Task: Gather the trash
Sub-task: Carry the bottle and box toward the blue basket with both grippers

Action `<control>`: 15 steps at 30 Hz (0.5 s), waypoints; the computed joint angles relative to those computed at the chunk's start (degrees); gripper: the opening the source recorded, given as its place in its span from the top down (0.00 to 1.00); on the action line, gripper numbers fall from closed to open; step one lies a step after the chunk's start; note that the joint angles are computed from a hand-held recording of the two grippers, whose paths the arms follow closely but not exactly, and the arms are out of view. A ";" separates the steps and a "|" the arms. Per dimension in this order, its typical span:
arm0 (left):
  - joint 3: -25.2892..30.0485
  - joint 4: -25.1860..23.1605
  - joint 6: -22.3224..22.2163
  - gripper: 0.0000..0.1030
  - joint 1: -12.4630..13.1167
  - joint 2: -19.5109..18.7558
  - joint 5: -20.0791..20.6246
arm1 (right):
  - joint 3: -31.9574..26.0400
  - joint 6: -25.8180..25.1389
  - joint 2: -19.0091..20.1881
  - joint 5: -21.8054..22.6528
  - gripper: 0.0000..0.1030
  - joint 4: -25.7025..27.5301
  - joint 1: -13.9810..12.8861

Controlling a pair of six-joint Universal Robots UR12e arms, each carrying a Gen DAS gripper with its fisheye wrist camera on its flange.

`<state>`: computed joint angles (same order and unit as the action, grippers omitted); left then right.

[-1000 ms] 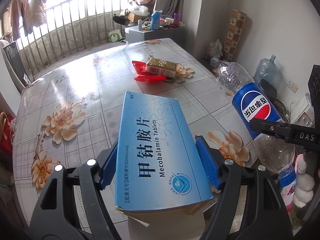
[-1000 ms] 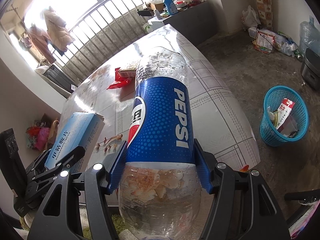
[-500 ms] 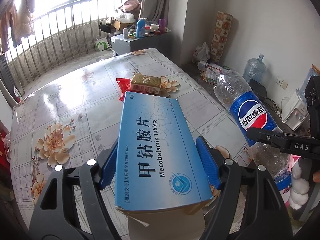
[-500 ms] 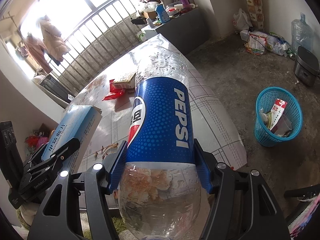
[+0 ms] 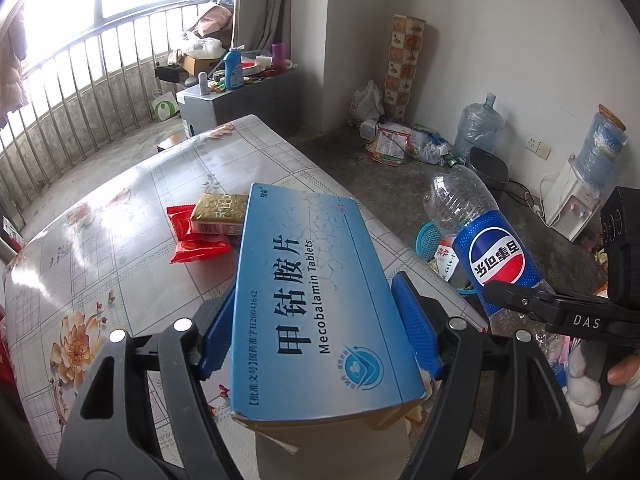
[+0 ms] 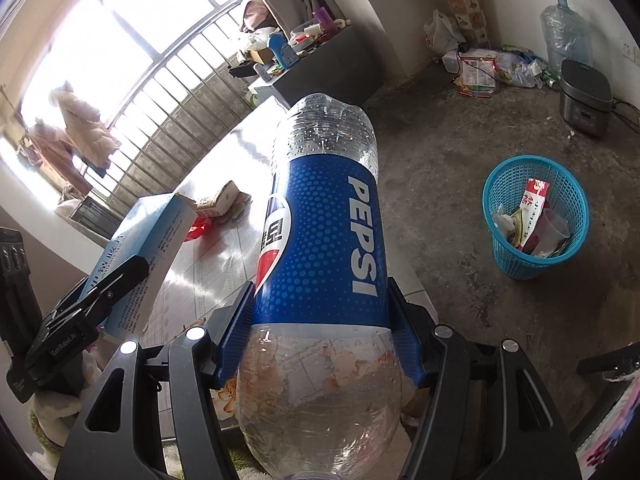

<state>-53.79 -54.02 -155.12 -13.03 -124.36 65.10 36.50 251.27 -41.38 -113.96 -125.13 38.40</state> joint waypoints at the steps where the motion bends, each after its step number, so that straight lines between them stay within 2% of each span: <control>1: 0.59 -0.72 0.45 0.33 -0.29 -0.33 -0.19 | 1.24 0.61 -0.57 0.04 0.40 -0.79 -0.11; 15: 8.74 -7.96 6.11 0.33 -4.62 -4.94 -1.51 | 16.41 9.66 -7.98 -2.51 0.40 -8.42 -1.09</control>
